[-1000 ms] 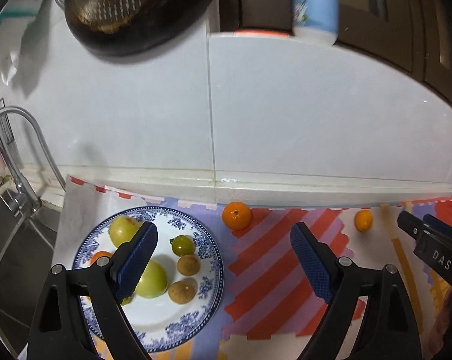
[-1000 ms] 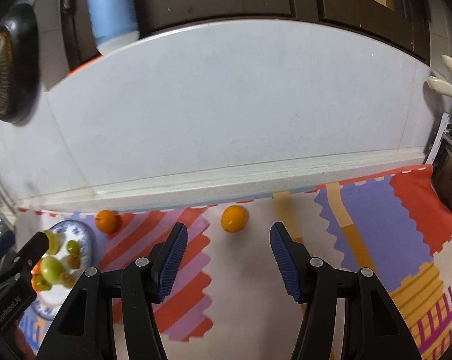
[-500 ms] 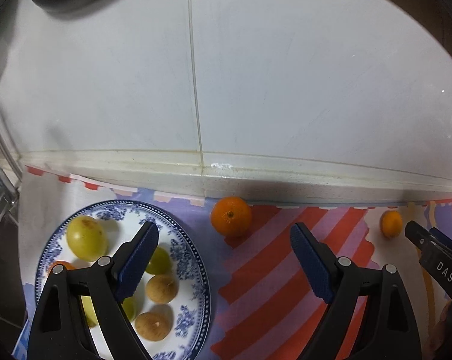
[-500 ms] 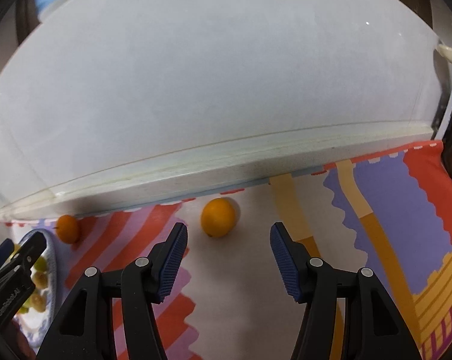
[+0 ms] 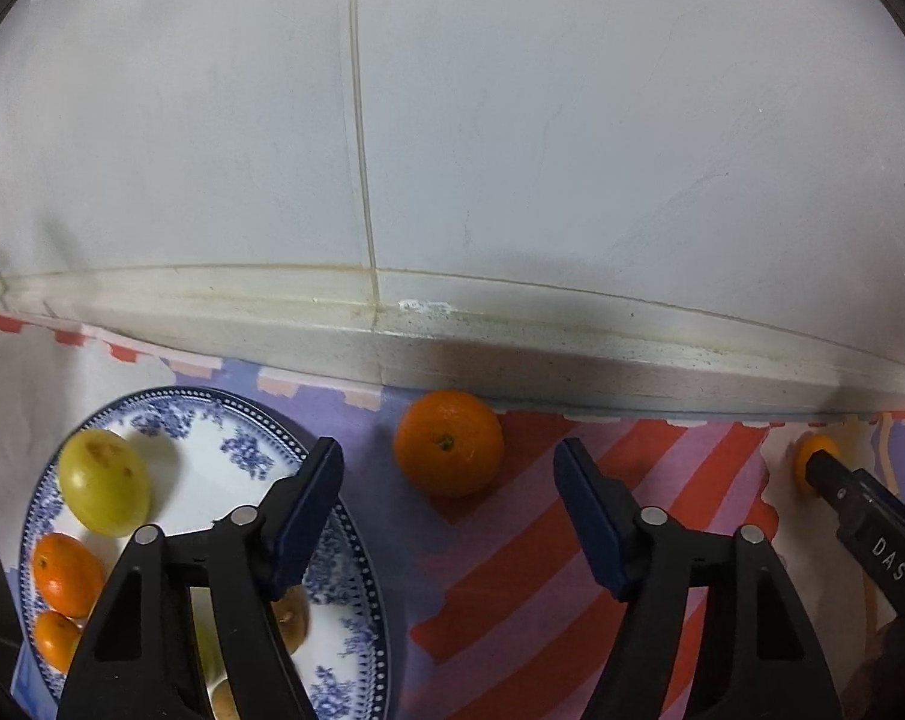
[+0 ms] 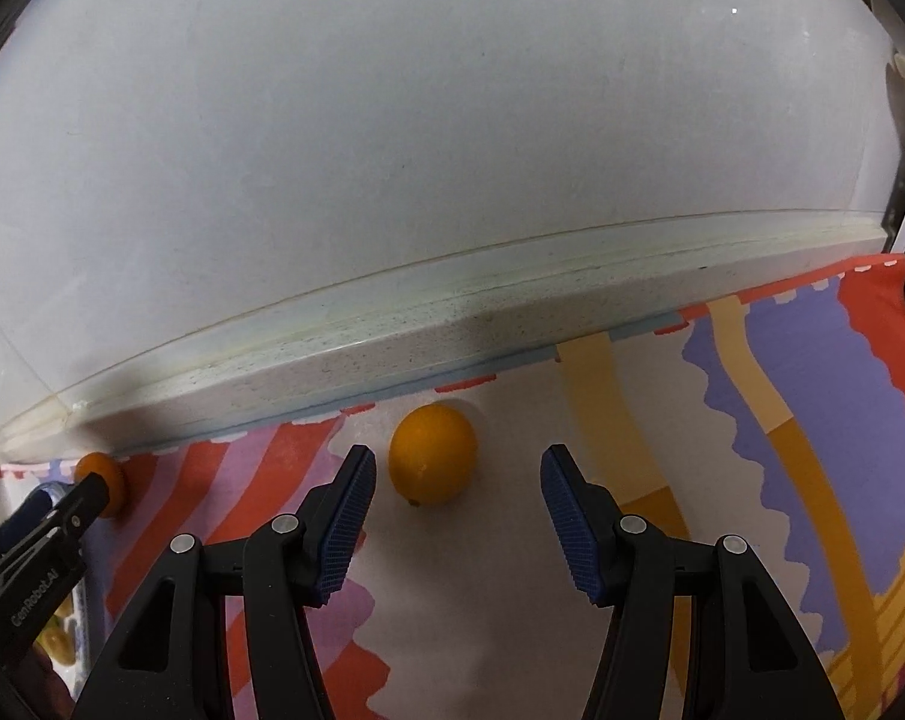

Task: Organize fruits
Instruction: 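Grasp a mandarin with the left tool while the right tool grasps the other mandarin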

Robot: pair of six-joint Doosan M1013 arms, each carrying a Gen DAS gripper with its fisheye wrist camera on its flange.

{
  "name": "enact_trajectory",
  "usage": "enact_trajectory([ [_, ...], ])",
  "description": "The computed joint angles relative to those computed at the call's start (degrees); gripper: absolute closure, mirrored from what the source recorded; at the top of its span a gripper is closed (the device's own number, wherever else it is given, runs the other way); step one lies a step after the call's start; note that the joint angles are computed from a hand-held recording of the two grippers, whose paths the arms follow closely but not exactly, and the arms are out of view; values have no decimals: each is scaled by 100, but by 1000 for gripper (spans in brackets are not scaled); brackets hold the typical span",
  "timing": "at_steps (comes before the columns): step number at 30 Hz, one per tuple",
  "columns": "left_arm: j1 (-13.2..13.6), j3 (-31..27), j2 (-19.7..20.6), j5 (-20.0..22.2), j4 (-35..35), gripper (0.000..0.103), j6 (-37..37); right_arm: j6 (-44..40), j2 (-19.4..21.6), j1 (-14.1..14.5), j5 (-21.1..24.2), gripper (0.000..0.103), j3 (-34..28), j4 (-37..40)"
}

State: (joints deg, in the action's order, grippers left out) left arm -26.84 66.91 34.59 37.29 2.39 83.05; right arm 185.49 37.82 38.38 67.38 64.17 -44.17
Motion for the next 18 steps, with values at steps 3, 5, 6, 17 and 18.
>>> enact_trajectory([
  [3, 1, -83, 74, 52, 42, 39, 17, -8, 14, -24, -26, 45, -7, 14],
  [5, 2, -135, 117, 106, 32, 43, 28, -45, 29, -33, -12, 48, -24, 29],
  [6, -1, -181, 149, 128, 36, 44, 24, -88, 43, -47, -19, 50, -40, 57],
  [17, -33, -337, 265, 219, 171, 61, 65, -449, 163, -102, -34, 68, -228, 165],
  [18, -48, -297, 233, 213, 160, 61, 76, -475, 175, -101, -19, 68, -249, 167],
])
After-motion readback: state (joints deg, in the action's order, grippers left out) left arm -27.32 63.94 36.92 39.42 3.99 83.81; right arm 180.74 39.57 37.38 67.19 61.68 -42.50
